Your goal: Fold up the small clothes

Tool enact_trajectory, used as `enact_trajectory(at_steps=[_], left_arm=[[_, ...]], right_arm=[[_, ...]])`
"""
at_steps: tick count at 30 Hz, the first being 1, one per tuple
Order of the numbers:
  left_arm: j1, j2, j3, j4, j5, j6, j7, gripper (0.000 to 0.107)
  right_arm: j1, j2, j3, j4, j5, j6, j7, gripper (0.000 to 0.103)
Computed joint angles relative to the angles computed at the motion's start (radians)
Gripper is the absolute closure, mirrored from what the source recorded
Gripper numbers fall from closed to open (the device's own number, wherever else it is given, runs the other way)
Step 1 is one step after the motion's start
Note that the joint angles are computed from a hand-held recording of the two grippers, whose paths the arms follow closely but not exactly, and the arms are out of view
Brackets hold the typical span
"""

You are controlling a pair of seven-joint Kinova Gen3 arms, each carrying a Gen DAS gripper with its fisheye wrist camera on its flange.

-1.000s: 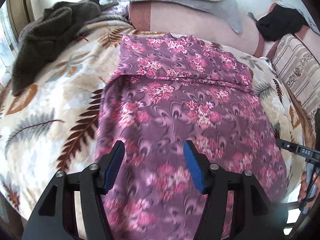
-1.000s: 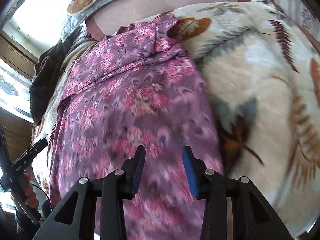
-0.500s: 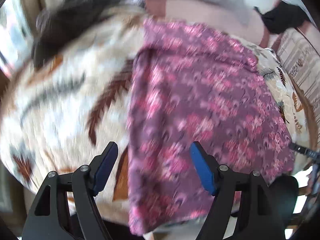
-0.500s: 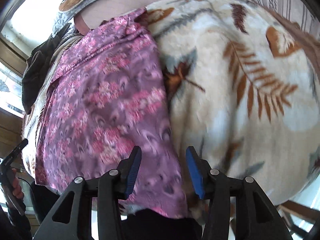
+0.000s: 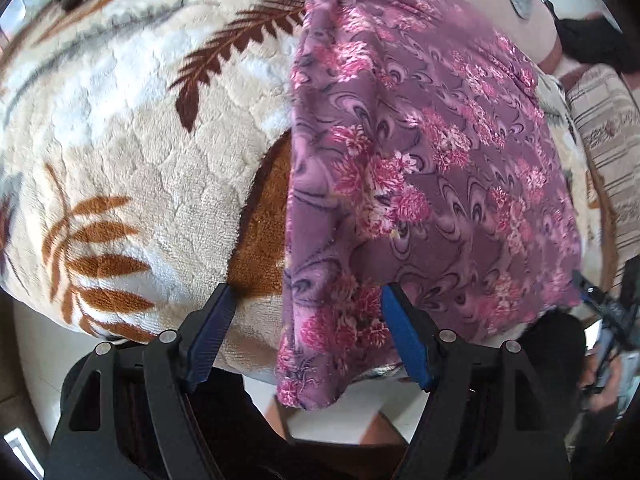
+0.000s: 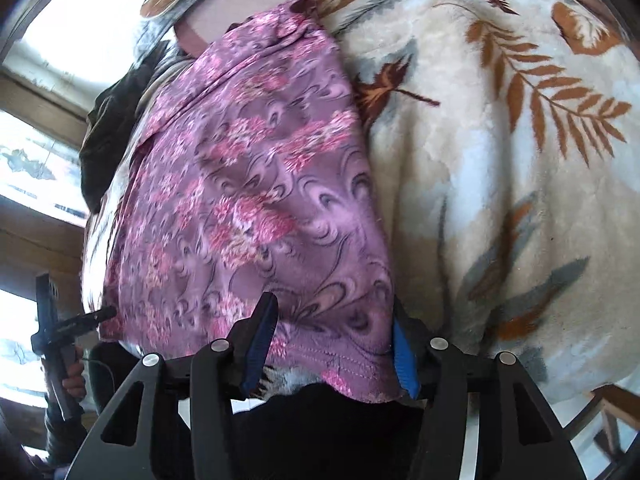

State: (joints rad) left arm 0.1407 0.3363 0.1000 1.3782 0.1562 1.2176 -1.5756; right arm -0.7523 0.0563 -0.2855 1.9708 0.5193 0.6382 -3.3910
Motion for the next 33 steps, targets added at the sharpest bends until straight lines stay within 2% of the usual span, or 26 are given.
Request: enact_trajectory(at_steps=[5,12,16,19,24,26,29,33], left_arm=[[0.033,-0.03,-0.003,0.044,-0.037,-0.048,0.04,0.033],[0.051,-0.032,-0.001,0.049,-0.075,-0.065,0.064,0.033],[0.066,-0.026,-0.002,0.044,-0.098,-0.07,0.079,0.033],[0.07,-0.03,-0.002,0.052,-0.109,-0.076,0.081,0.033],[0.075,-0.03,0.0,0.051,-0.118,-0.077,0.084,0.033],[0.077,-0.026,-0.001,0.044,-0.123,-0.067,0.087,0.036],[0.07,-0.025,0.002,0.04,-0.115,-0.056,0.071,0.038],[0.074,-0.019,0.003,0.036,-0.119,-0.043,0.057,0.038]], right_arm=[[0.001,0.005,-0.001,-0.001,-0.014,-0.005,0.034,0.048],[-0.013,0.028,0.003,-0.044,-0.045,0.057,0.108,0.052],[-0.03,0.045,0.007,-0.078,-0.056,0.119,0.134,0.065],[-0.05,0.059,0.01,-0.106,-0.044,0.176,0.136,0.082],[-0.087,0.072,0.007,-0.15,-0.013,0.261,0.153,0.09],[-0.095,0.06,0.014,-0.139,-0.005,0.248,0.134,0.094],[-0.101,0.028,0.021,-0.097,0.031,0.173,0.074,0.094],[-0.05,0.042,0.0,-0.105,-0.013,0.137,0.139,0.094]])
